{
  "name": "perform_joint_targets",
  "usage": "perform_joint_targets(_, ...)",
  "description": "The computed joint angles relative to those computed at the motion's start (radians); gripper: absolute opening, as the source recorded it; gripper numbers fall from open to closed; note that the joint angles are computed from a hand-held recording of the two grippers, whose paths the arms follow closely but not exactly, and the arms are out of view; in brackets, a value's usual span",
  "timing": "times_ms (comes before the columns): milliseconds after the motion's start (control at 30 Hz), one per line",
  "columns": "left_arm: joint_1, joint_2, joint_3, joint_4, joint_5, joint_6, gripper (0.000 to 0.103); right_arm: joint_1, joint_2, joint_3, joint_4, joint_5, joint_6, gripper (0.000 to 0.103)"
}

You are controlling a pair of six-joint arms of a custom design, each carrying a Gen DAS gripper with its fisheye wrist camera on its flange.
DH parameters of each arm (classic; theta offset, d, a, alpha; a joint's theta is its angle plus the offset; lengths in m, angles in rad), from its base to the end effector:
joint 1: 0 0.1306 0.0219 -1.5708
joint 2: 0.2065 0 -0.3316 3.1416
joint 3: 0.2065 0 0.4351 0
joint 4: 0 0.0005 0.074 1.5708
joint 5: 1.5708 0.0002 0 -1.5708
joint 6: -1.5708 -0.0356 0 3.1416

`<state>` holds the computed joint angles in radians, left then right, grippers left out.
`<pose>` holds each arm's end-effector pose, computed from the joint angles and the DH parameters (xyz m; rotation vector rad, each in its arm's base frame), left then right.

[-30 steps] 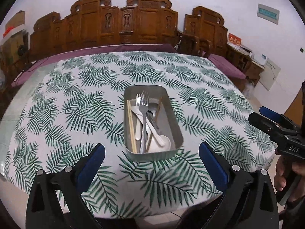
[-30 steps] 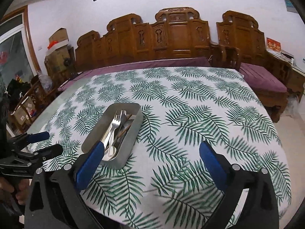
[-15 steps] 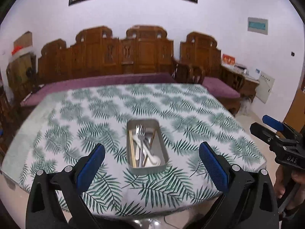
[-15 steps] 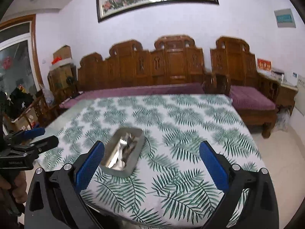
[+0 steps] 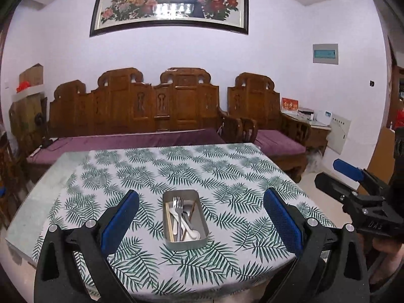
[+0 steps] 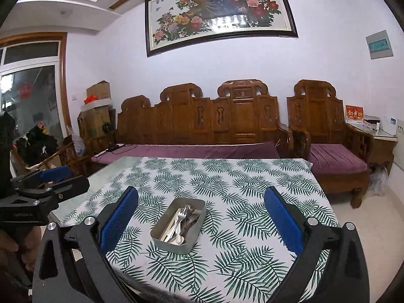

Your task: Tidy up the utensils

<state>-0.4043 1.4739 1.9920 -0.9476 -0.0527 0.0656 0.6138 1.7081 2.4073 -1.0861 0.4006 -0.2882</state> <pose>0.4930 -0.2095 0.6299 0.3050 1.9850 -0.2486 0.4706 0.3140 0.6824 -0.0524 1.9307 0.2111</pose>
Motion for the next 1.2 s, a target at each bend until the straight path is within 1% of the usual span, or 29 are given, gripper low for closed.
perform_joint_targets(100,-0.005,-0.005,-0.005,0.006,-0.014,-0.004,0.095,0.001,0.001,0.002,0.001,-0.001,-0.001,0.100)
perform_joint_targets(400,-0.009,-0.003,-0.004,0.001,-0.024,-0.005,0.095,0.005,-0.007,-0.012,0.005,0.010,-0.013,0.100)
perform_joint_targets(1000,-0.007,-0.003,-0.010,0.002,-0.024,0.001,0.095,0.003,-0.008,-0.012,0.008,0.007,-0.011,0.100)
perform_joint_targets(1200,-0.007,-0.002,-0.010,0.004,-0.026,0.001,0.095,0.005,-0.026,-0.041,0.024,0.007,-0.008,0.100)
